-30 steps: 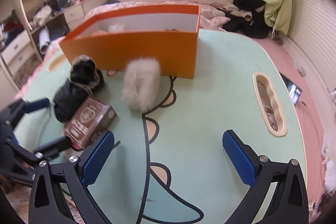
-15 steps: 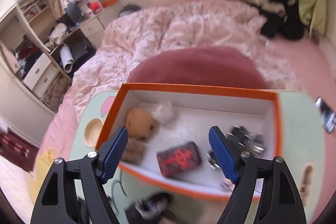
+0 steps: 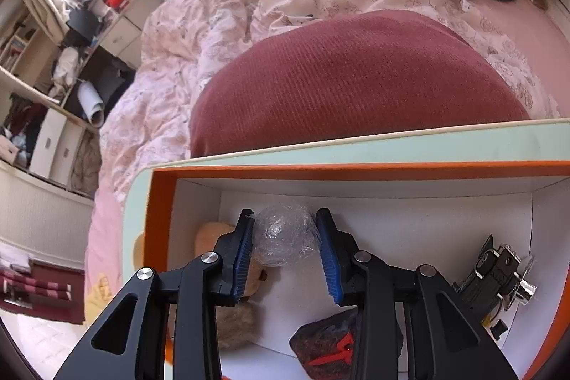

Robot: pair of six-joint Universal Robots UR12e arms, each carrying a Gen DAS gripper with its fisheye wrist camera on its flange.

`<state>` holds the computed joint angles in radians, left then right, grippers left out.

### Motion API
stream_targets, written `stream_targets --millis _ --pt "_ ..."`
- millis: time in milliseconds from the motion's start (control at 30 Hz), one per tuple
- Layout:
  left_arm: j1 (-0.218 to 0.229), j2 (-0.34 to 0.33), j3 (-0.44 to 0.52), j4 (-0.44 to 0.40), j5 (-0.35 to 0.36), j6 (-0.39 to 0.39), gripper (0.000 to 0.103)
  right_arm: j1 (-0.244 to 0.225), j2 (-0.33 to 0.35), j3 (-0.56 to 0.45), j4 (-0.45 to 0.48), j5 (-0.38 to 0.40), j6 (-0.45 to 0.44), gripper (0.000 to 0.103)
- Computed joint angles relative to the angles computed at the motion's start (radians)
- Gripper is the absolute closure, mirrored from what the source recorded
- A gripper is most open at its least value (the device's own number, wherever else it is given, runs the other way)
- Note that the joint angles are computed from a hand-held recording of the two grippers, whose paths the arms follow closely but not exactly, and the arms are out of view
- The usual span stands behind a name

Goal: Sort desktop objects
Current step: 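Grasp the clear plastic bag with the right gripper and set it beside the fluffy pouch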

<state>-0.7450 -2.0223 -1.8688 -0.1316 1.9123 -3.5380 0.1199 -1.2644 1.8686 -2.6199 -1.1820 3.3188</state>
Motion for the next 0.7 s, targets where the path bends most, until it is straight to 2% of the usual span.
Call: stream_targets --millis 133,333,467,567,633,700 --pt "-0.001 -0.001 0.002 -0.001 0.001 0.0 0.0 -0.025 -0.06 0.072 -0.103 0.05 -0.009 0.069" --pt "-0.002 -0.002 0.003 -0.002 0.002 -0.002 0.0 -0.077 -0.217 0.251 -0.274 0.081 -0.127 0.069" --pt "-0.002 -0.002 0.003 -0.003 0.004 -0.003 0.0 -0.123 -0.31 0.379 -0.329 0.05 -0.206 0.069" --pt "-0.003 -0.002 0.003 -0.005 0.004 -0.004 0.0 -0.161 -0.336 0.45 -0.344 0.024 -0.203 0.068" --pt "-0.003 -0.002 0.003 -0.006 0.004 -0.005 0.0 -0.188 -0.329 0.472 -0.333 0.051 -0.184 0.068" --pt "-0.003 -0.001 0.002 -0.007 0.005 -0.005 0.0 -0.191 -0.314 0.48 -0.342 0.045 -0.173 0.068"
